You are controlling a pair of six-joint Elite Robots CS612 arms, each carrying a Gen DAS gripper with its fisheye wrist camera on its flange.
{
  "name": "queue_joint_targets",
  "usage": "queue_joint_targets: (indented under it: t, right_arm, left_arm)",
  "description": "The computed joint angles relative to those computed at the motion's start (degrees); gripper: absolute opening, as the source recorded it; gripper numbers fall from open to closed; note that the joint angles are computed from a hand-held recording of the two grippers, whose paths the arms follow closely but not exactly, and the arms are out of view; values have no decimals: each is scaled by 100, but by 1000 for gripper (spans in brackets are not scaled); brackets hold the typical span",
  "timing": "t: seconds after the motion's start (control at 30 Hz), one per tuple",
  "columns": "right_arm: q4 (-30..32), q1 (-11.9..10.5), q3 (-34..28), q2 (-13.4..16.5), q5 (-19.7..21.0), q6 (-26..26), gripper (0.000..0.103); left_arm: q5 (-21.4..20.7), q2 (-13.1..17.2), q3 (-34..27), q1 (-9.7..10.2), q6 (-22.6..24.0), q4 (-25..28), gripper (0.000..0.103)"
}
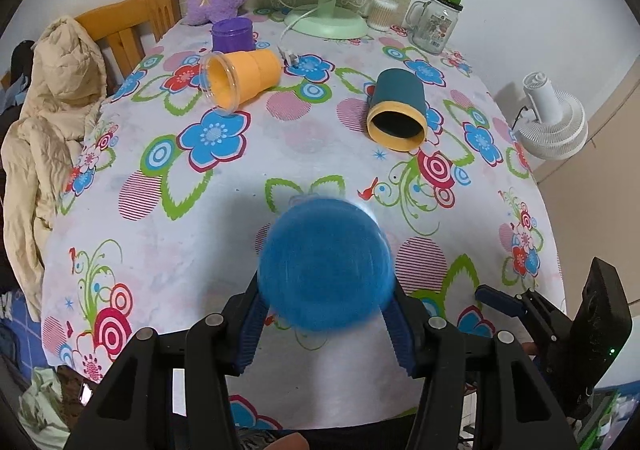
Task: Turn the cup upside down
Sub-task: 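Rotate the left gripper to turn the blue cup upside down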
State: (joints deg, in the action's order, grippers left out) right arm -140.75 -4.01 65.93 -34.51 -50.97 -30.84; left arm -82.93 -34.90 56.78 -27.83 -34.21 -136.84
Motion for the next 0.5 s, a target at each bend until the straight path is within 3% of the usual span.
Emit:
queue_joint_targets:
  t: [0.17, 0.5]
  right_arm:
    - [10, 6, -7, 6, -9, -13, 86]
    - [37, 72, -110, 31, -85, -17, 86]
  left_arm:
    - [-26, 2, 2, 5, 25, 40, 57]
    - [47, -10, 33, -12, 56, 121, 81]
